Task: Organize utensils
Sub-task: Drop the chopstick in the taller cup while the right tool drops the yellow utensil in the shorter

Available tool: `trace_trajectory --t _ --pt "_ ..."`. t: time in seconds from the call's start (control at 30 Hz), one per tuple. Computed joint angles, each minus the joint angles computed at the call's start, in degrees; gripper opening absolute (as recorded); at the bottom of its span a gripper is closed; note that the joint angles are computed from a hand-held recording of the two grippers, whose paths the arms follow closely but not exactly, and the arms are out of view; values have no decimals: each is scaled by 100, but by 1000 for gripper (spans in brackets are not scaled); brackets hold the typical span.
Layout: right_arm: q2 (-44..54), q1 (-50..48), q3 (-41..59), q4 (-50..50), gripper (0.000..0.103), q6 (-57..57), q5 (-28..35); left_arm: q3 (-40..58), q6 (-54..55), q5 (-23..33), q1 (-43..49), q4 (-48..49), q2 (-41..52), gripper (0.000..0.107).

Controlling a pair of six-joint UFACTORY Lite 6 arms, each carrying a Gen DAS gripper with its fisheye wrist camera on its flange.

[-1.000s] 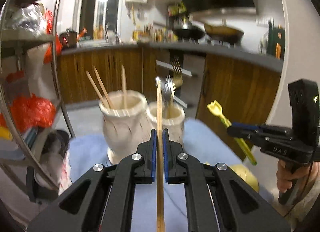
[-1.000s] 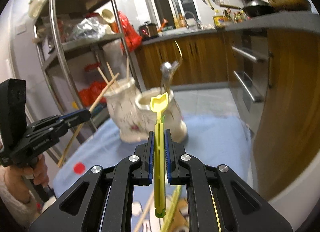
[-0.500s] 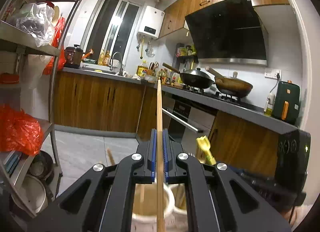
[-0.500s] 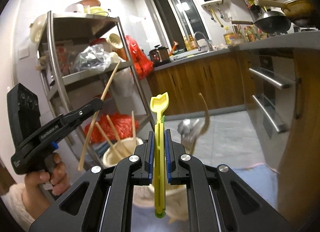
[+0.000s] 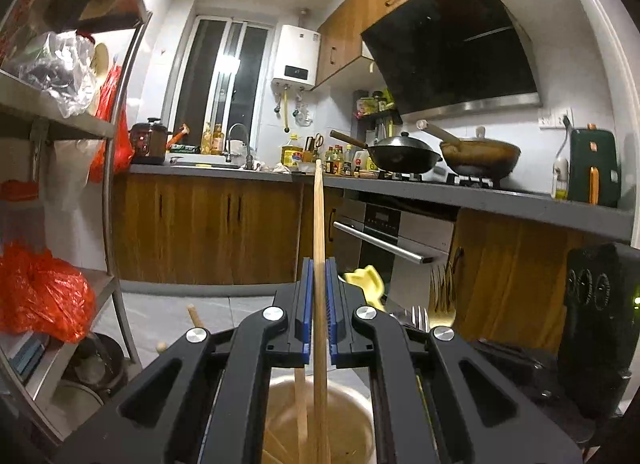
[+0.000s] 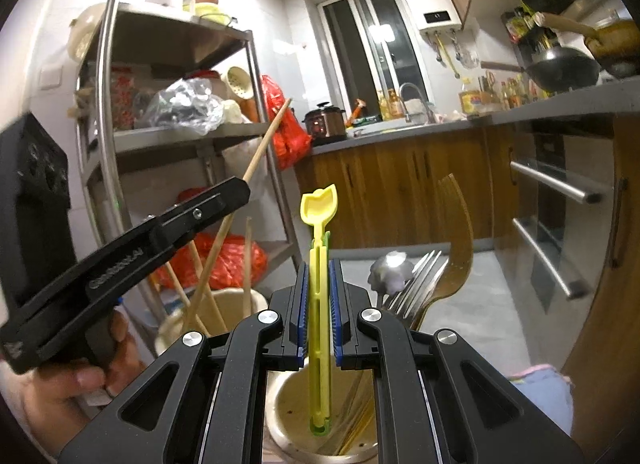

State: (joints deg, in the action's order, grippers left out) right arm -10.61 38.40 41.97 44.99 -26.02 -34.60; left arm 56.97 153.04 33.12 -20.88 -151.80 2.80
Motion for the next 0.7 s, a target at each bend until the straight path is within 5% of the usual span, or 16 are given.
trace_trajectory --t 0.7 --pt "-628 483 -743 1292 11 -963 72 -1739 -743 11 461 1078 -1301 6"
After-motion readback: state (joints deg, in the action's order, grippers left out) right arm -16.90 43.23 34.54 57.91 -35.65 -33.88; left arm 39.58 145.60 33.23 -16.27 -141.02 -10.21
